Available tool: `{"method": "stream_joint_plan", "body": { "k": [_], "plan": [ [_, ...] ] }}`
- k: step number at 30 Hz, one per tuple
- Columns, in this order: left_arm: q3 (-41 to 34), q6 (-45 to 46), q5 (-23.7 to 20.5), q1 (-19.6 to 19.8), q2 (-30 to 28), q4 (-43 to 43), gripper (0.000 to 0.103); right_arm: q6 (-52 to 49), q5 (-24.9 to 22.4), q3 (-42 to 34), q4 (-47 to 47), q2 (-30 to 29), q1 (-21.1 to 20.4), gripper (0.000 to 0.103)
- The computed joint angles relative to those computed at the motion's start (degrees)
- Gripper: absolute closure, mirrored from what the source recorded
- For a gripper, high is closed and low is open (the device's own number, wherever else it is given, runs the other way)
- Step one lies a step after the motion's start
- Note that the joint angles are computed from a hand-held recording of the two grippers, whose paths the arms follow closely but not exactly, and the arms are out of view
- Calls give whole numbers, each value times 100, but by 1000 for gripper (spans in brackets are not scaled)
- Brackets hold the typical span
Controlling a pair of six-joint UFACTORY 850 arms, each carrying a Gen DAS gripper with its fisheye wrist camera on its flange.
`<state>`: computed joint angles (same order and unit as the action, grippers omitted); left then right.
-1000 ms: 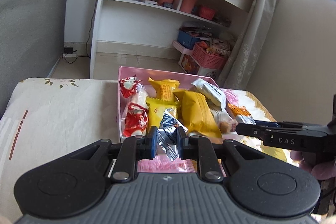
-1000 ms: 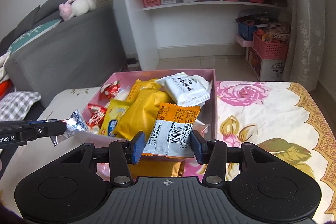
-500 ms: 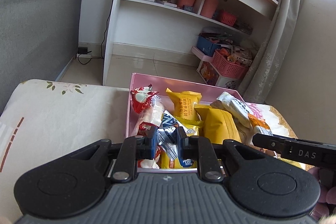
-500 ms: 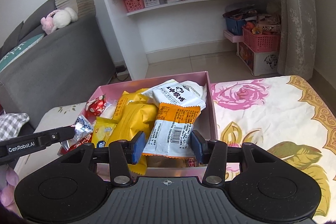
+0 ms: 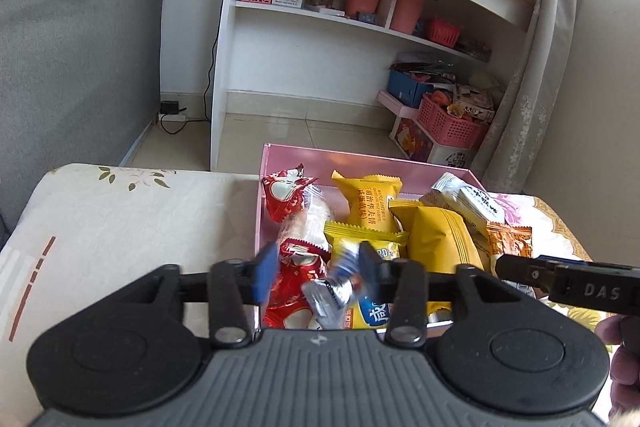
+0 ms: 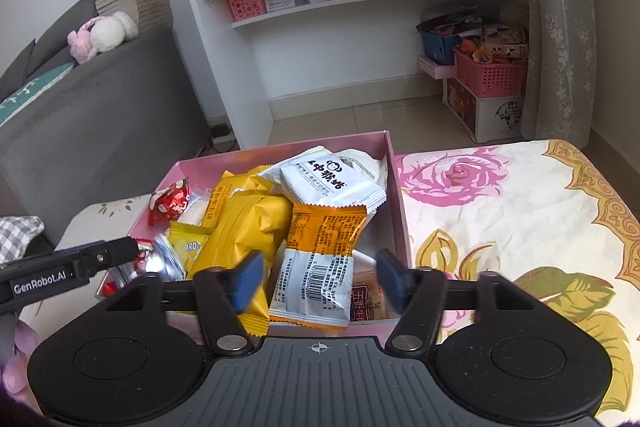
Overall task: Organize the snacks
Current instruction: 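Lower the orange packet and silver candy into the box and open both tools, then withdraw both tools back over the gold bar and pink-wrapped bar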
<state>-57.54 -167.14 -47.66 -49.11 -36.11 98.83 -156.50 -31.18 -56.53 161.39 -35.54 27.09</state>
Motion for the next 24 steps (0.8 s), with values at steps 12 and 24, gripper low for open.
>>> {"method": "stream_joint_plan", "body": {
  "k": [12,24],
  "plan": [
    [28,245,34,-81,92,-188,19,-22,51,129,1,165,3,17],
    [54,991,515,-170,230,-1010,1,-35,568,397,-49,508,52,12]
  ]
}}
